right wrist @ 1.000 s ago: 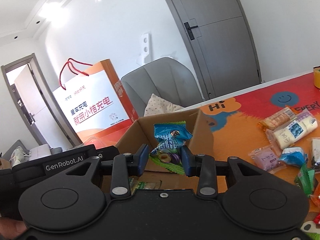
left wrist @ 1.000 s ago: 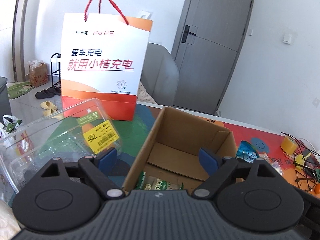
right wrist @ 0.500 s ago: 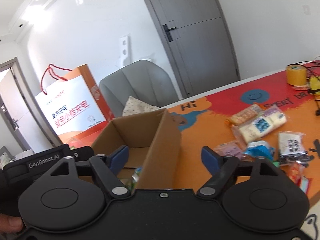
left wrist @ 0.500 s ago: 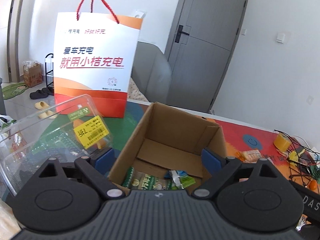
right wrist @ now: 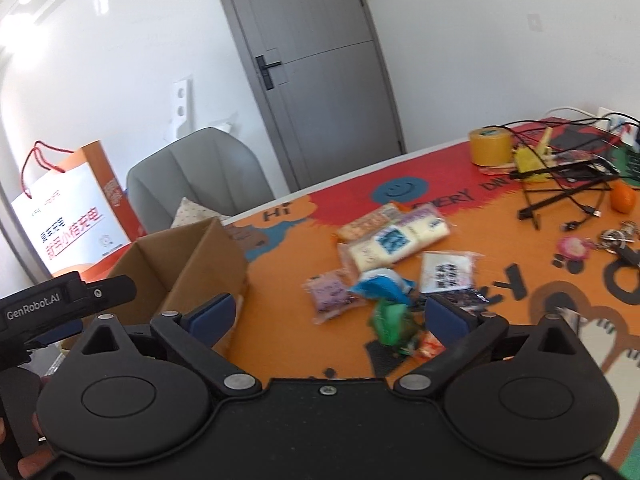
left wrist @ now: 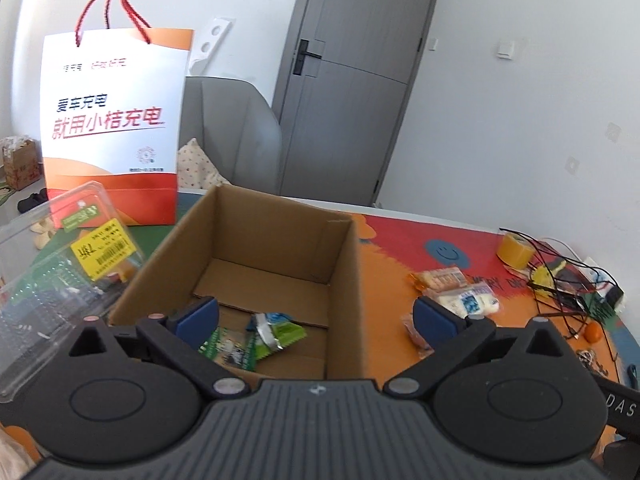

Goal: Organize snacks
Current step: 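Move left tool to green wrapper snack while right tool approaches clear-wrapped granola bar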

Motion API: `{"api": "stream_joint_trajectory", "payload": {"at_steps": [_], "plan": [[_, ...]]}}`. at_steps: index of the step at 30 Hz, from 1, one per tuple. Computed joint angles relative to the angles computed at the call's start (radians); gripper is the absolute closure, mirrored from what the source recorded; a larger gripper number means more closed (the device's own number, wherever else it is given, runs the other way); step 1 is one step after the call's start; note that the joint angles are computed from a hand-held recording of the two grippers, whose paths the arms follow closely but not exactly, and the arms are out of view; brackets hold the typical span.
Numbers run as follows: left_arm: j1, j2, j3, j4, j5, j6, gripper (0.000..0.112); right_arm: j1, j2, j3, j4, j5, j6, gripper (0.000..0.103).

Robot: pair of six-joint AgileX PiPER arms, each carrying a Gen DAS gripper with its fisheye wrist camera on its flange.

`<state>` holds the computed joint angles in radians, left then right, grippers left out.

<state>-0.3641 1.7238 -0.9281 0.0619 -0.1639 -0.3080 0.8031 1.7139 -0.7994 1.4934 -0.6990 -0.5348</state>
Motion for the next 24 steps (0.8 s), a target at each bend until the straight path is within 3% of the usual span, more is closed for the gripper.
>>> {"api": "stream_joint_trajectory", "payload": {"at_steps": [6, 8, 10, 12, 18, 24], "plan": [[-0.061, -0.014, 0.027, -0.036, -0.012, 0.053, 0.01, 0.015, -0.065, 0.108, 0.044, -0.044, 0.045, 0.001], [-0.075, -0.019, 0.04, 0.075, -0.024, -0.056, 0.01, 0.025, -0.087, 0.14, 0.066, -0.064, 0.055, 0.001], [-0.096, -0.025, 0.054, 0.1, -0.039, -0.079, 0.01, 0.038, -0.106, 0.172, 0.081, -0.081, 0.068, 0.001], [-0.123, -0.029, 0.071, 0.011, -0.06, 0.01, 0.01, 0.052, -0.122, 0.199, 0.097, -0.097, 0.08, 0.001], [-0.185, -0.023, 0.096, -0.028, -0.079, 0.057, 0.01, 0.092, -0.163, 0.273, 0.138, -0.142, 0.122, 0.001], [-0.254, -0.006, 0.119, -0.196, -0.095, 0.178, 0.01, 0.138, -0.189, 0.339, 0.165, -0.187, 0.174, 0.001]]}}
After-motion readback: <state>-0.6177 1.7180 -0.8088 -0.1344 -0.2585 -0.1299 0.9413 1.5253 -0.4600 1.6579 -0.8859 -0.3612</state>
